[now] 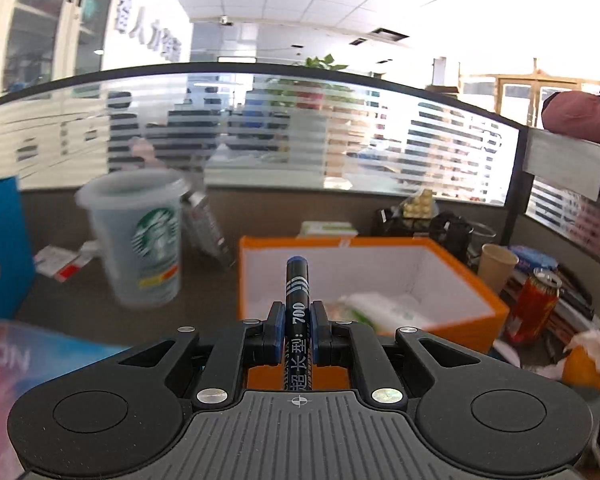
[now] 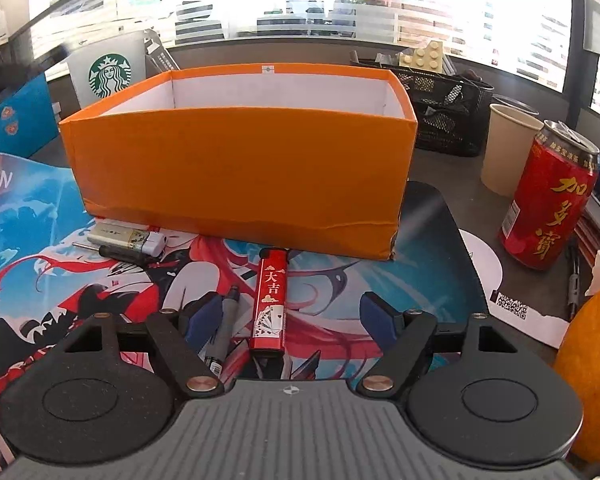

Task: Organize rigid objects
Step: 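Grasp the black marker with the left gripper and drop it into the orange box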

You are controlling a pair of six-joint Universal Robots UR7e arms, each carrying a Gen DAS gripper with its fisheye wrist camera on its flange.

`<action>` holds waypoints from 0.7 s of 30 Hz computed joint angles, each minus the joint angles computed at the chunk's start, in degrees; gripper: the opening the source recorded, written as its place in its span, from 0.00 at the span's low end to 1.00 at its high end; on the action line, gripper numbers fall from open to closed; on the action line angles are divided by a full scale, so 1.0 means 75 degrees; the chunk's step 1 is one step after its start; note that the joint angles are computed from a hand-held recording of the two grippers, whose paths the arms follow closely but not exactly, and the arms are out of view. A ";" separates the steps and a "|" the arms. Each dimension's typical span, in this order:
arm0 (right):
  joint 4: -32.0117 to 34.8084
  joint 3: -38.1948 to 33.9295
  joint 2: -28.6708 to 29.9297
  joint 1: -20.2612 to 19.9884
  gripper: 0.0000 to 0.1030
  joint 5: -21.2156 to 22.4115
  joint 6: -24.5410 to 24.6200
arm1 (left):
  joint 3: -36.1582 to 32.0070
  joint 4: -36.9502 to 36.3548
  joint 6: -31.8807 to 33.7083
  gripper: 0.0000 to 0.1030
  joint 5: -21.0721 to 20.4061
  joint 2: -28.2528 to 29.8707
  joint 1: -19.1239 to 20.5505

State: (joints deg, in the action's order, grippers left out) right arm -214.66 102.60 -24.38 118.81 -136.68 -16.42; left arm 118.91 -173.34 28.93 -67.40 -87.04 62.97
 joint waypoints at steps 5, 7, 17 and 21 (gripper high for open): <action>-0.0149 0.0102 -0.0064 -0.0031 0.73 0.0112 0.0049 | -0.1217 0.1348 -0.0920 0.10 0.0256 0.1140 -0.0066; -0.0202 0.0140 -0.0101 -0.0036 0.73 0.0175 0.0070 | -0.1687 0.1870 -0.1254 0.10 0.0420 0.1590 -0.0041; -0.0217 0.0288 -0.0192 -0.0150 0.73 0.0336 0.0281 | -0.3264 0.3584 -0.2789 0.10 0.1011 0.3085 0.0200; -0.0203 0.0315 -0.0196 -0.0173 0.73 0.0352 0.0328 | -0.3380 0.3617 -0.2898 0.10 0.1234 0.3331 0.0212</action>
State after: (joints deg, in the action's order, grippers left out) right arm -216.18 104.96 -25.85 117.51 -134.04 -13.96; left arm 93.56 -146.21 7.19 -58.15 -62.06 64.56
